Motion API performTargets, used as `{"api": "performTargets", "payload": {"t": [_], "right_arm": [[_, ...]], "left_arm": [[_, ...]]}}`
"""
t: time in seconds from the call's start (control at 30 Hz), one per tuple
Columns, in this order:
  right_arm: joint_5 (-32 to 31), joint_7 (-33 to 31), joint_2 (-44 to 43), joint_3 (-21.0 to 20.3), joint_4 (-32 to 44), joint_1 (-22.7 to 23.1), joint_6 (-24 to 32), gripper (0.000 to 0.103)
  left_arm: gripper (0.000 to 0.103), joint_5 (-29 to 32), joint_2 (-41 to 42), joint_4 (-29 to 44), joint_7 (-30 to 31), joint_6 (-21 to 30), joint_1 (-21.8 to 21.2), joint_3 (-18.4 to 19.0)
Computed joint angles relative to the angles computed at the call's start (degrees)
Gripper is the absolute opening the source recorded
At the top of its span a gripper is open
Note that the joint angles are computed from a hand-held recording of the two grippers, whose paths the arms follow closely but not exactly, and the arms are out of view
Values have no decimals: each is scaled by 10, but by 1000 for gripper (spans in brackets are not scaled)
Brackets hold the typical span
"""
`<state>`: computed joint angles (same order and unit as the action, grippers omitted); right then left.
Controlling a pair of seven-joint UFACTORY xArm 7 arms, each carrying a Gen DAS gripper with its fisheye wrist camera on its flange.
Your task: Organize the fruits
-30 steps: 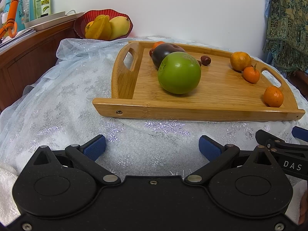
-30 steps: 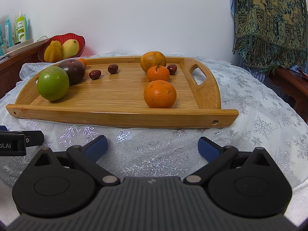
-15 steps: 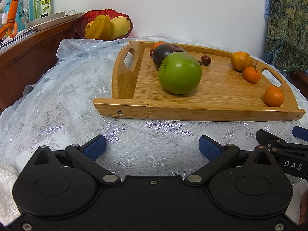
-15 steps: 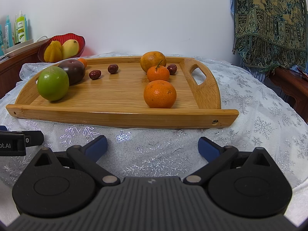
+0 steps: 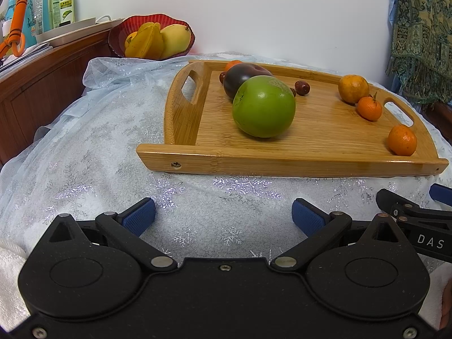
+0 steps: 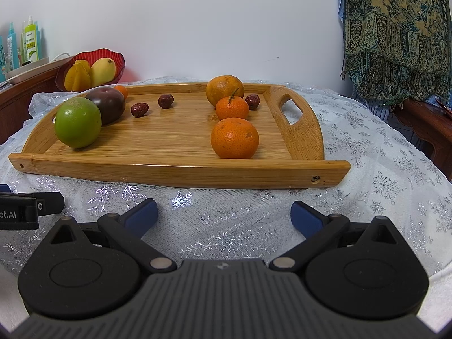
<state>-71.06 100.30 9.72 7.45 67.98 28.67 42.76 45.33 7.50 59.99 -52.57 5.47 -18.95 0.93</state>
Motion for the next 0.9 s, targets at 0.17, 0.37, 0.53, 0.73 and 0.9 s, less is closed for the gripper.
{"api": "performTargets", "payload": {"t": [0.17,0.37,0.53,0.73,0.9], "right_arm": [[0,0,0,0,0,0,0,103],[-1,1,1,0,0,1,0,103],[-1,1,1,0,0,1,0,103],[-1,1,1,0,0,1,0,103],[-1,1,1,-1,0,1,0,103]], "left_arm": [[103,0,0,0,-1,0,0,0],[103,8,0,1,-5,2,-1,1],[103,10,0,1,-7,2,-1,1],[103,13,0,1,-9,2,-1,1],[103,14,1,2,-10,2,0,0]]}}
